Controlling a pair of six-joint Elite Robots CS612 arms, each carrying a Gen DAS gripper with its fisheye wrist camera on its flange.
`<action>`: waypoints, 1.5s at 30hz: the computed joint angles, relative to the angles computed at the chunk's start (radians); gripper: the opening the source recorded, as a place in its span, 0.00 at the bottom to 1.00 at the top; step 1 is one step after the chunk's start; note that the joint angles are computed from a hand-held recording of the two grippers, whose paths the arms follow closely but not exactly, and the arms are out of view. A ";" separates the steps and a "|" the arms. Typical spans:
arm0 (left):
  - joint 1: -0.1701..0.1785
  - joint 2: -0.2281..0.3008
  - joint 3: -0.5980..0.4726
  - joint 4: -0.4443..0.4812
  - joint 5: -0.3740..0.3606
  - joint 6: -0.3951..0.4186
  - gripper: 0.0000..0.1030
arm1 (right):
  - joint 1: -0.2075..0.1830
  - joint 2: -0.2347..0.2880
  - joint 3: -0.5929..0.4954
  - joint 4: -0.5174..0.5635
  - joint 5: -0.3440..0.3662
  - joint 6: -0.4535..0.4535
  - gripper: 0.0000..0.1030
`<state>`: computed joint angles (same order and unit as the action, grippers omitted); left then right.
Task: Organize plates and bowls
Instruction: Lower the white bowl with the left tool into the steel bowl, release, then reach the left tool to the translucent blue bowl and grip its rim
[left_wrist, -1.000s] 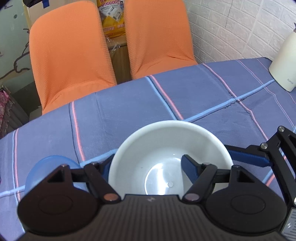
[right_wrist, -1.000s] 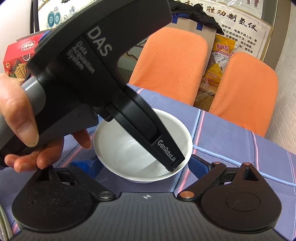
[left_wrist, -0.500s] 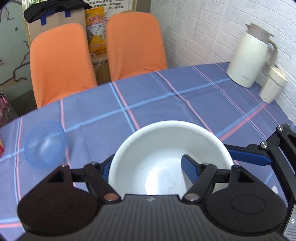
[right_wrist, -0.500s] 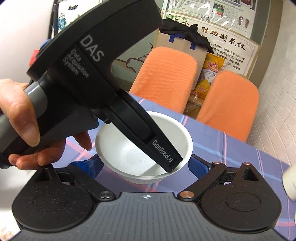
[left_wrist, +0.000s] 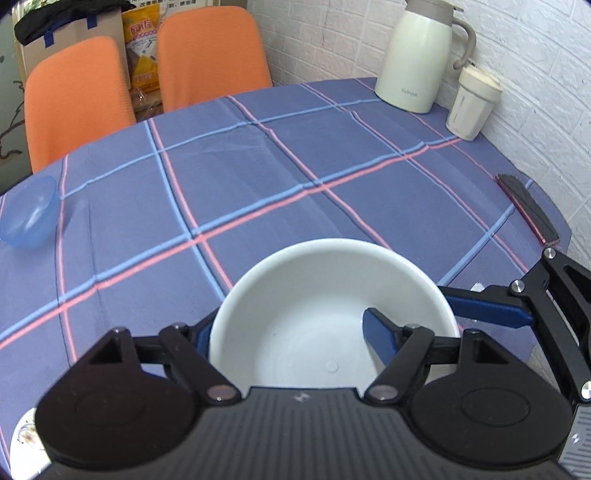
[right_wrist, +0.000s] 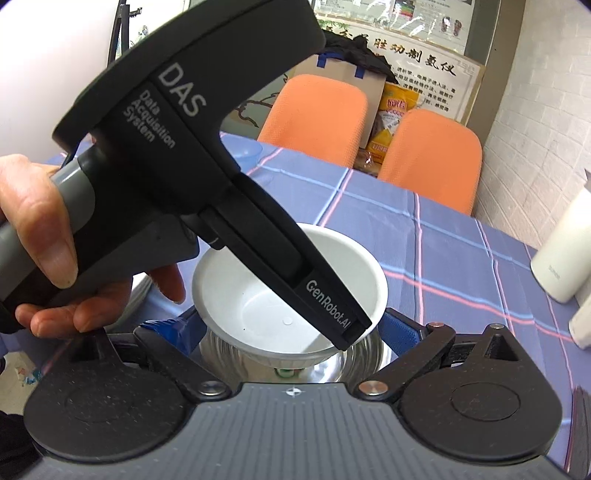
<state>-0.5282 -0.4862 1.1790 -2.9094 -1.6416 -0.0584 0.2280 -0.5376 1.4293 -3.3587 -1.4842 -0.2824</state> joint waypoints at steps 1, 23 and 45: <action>-0.004 0.002 0.002 -0.010 0.019 0.008 0.74 | -0.001 0.001 0.002 0.002 0.002 0.005 0.85; 0.044 -0.015 0.037 -0.122 0.095 -0.096 0.85 | -0.023 0.007 -0.013 0.005 0.040 0.073 0.84; 0.192 -0.002 -0.002 -0.103 0.241 -0.251 0.87 | 0.026 0.124 -0.323 0.197 0.106 0.007 0.84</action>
<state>-0.3365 -0.4878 1.1771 -3.0121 -1.4005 -0.3095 0.2540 -0.4133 1.1060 -3.1613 -1.3781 -0.2750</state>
